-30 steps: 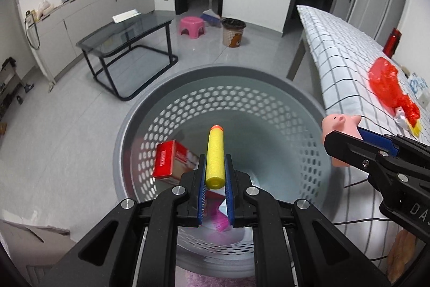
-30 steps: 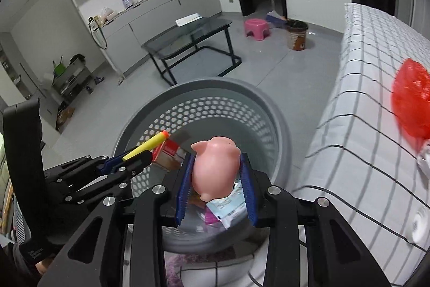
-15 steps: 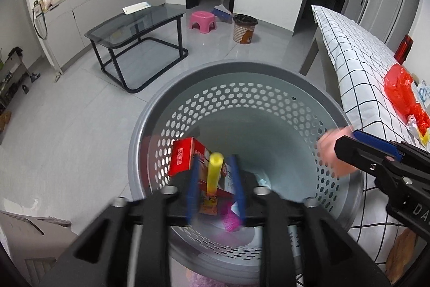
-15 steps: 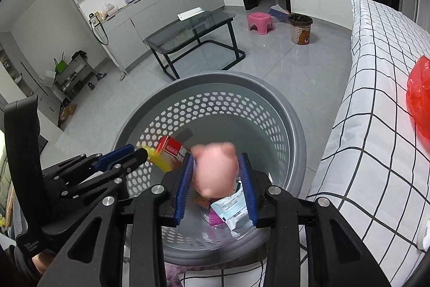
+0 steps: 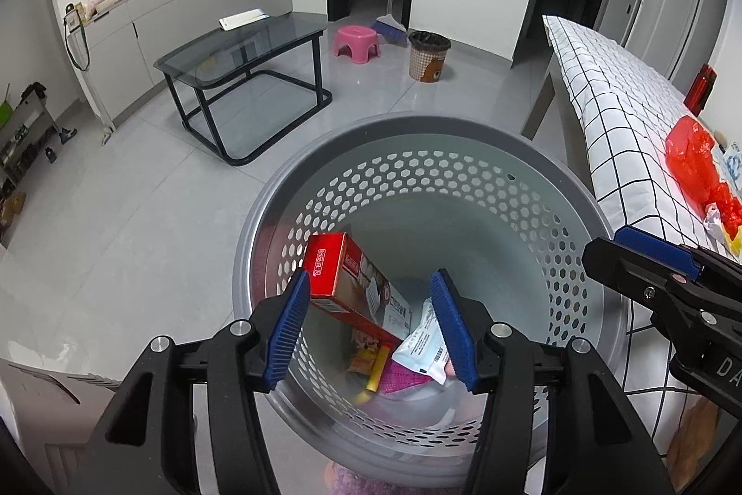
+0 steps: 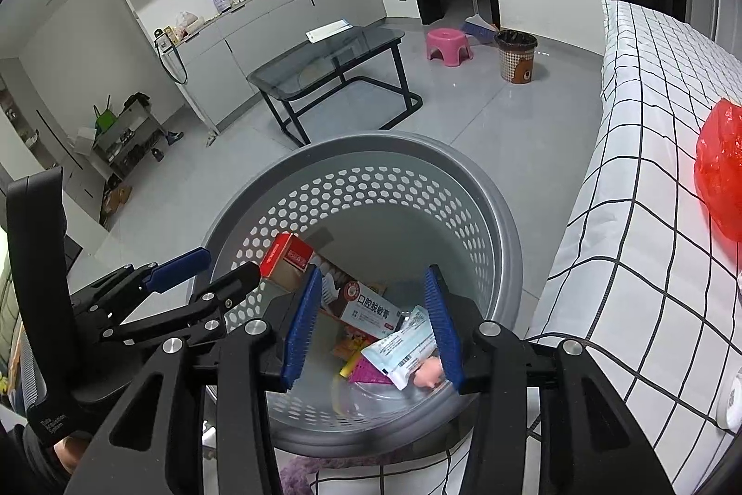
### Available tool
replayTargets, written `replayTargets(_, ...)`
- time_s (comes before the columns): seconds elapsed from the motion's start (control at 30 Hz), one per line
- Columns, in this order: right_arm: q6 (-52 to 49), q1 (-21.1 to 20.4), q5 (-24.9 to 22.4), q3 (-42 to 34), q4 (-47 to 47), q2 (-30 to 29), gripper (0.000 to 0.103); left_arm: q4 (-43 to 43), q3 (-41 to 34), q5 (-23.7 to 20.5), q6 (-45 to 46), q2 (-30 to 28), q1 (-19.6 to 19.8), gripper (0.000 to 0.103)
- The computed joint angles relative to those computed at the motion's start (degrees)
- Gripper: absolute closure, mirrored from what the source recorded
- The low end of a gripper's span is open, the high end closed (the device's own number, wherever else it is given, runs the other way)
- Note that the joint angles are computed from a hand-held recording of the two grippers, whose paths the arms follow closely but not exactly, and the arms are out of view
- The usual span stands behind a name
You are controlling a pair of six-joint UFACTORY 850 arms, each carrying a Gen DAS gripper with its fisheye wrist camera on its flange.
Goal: Collect trash
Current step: 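Open the left tool and right tool to drop dart and pig into the basket, then move both open tools back over the bed toward the yellow ring and bottle cap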
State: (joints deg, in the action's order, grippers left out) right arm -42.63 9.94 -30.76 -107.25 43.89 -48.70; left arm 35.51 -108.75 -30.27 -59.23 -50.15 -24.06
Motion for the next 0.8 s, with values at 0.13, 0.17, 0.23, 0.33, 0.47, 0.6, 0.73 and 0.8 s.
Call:
replayTargets(0.13,-0.9,-0.1,0.2,0.5,0.9,0.5,0.059,0.8,0.5,-0.2,-0.8,0.4,-0.2,0.048)
replayTargets(0.17,-1.4,-0.1,0.5,0.8,1.3,0.7,0.059,1.2,0.7,-0.3,-1.1,0.6,-0.2,0.047)
replayTargets(0.23,-2.4,-0.3,0.8,1.4,2.2,1.2,0.056,2.1,1.0,-0.3,-1.9,0.9,-0.3,0.044)
replayTargets(0.33,-4.7,-0.4,1.9,3.5,4.4,2.8,0.053,2.7,0.9,-0.7,-2.4,1.2,-0.6,0.043)
replayTargets(0.47,-7.2,-1.0,3.7,6.6,6.8,5.1,0.050,3.0,0.6,-1.0,-2.3,1.2,-1.2,0.040)
replayTargets(0.6,-9.6,-2.0,5.4,10.1,9.5,7.6,0.047,4.0,0.6,-0.6,-2.8,1.6,-2.0,0.033)
replayTargets(0.73,-10.1,-3.5,7.3,13.9,10.3,10.5,0.046,2.4,-1.2,-0.3,-0.7,0.9,-3.0,0.033)
replayTargets(0.8,-10.6,-4.5,8.9,16.7,10.8,12.5,0.045,1.8,-2.6,-0.1,0.4,0.2,-3.9,0.032)
